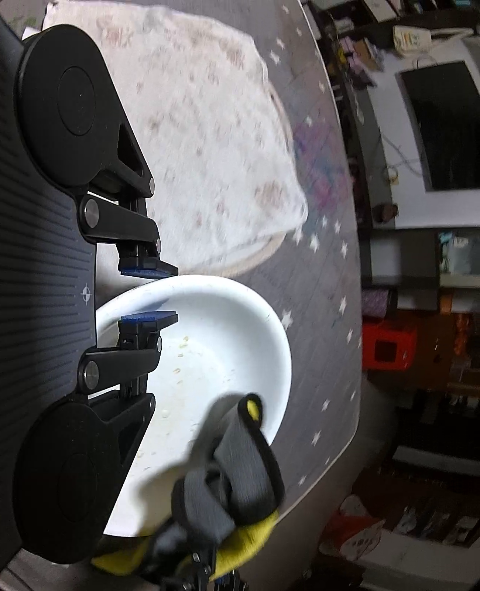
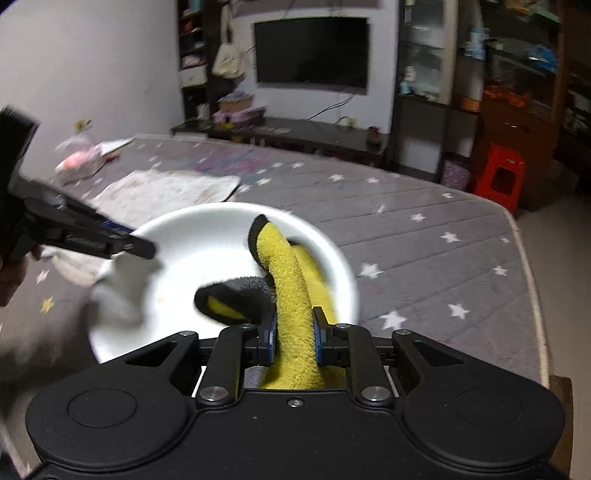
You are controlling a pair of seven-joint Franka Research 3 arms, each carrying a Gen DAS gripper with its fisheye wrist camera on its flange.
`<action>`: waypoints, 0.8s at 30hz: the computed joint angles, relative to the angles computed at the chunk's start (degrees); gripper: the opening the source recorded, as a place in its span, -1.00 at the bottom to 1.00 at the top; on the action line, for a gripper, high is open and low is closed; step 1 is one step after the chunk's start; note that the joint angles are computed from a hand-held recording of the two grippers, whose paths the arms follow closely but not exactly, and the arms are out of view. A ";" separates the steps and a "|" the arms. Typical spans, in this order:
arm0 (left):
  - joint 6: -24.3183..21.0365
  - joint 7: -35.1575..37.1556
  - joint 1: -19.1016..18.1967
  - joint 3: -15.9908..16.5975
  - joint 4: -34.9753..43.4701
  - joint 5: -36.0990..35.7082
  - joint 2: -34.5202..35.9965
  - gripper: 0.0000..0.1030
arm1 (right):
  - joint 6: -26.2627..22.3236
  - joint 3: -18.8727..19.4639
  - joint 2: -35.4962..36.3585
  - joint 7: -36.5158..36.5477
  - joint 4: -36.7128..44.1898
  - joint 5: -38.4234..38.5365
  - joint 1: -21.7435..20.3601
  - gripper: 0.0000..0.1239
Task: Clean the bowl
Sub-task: 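Lift the cloth out of the bowl and carry it beside the bowl with the right tool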
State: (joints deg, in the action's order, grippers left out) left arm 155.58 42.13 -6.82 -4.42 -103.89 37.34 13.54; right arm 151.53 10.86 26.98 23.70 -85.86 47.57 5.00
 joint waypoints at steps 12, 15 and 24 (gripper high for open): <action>-4.12 -5.64 0.85 1.71 2.81 3.62 1.85 -0.60 | 5.92 -4.02 10.17 21.81 10.65 -9.94 3.55 -0.68; -4.56 -6.64 0.60 2.04 4.27 4.34 2.90 -0.58 | 6.86 -4.46 12.81 27.71 13.42 -13.29 3.85 -0.68; -5.44 -6.49 -0.53 2.50 10.31 3.12 7.87 -0.56 | 4.22 -2.38 17.66 32.16 19.90 -18.72 3.14 -0.68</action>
